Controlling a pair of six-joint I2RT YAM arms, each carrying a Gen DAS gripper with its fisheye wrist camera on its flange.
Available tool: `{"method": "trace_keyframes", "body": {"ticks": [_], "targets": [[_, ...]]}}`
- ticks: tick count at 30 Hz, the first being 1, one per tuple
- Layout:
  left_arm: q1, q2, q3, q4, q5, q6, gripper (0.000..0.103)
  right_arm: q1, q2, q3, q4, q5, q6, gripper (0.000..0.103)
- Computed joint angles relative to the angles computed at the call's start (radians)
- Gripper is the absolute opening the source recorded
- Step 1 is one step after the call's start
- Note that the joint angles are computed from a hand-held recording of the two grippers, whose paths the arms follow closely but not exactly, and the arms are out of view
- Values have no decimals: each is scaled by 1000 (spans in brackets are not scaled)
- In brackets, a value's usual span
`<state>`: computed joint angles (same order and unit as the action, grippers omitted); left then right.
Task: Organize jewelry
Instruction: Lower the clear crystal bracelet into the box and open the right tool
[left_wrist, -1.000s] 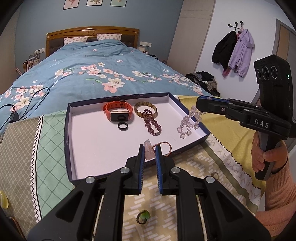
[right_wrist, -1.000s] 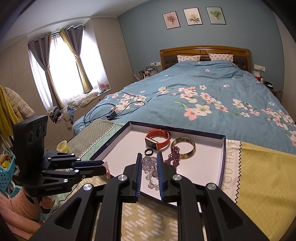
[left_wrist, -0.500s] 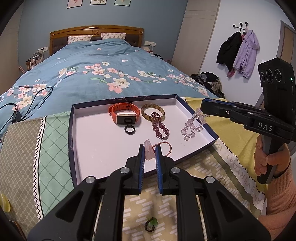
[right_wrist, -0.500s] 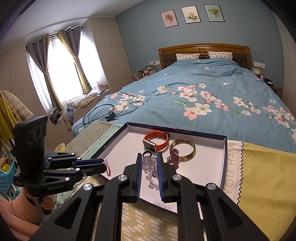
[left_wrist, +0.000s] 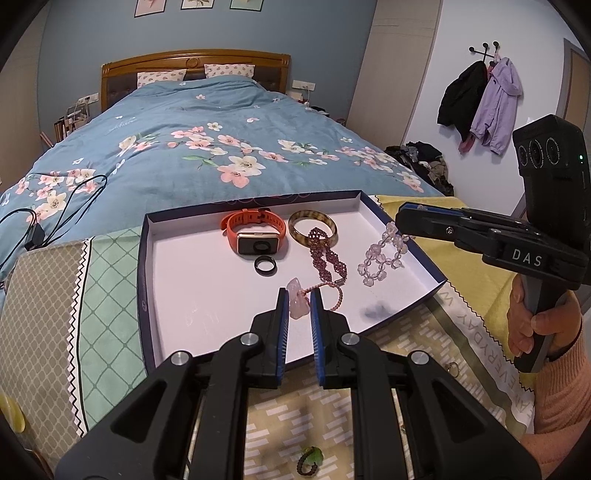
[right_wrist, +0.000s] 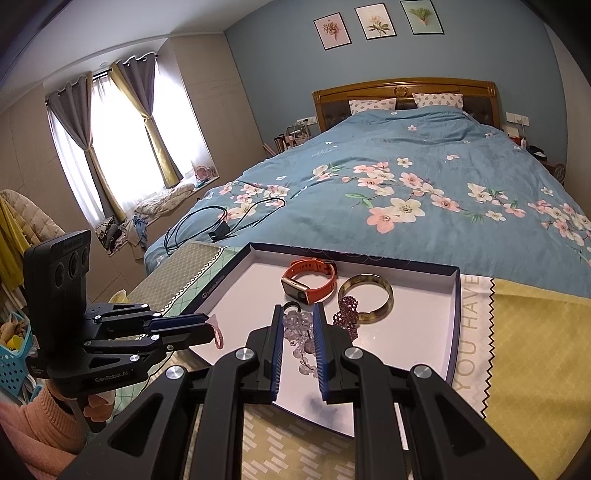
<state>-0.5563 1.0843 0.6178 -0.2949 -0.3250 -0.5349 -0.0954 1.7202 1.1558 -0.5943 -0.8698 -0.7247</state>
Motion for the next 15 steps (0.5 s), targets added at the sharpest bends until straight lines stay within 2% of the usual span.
{"method": "trace_keyframes", "body": {"ticks": [15], "targets": [[36,57,27,12,14,18,12,20,35,23,13,7,33,14]]}}
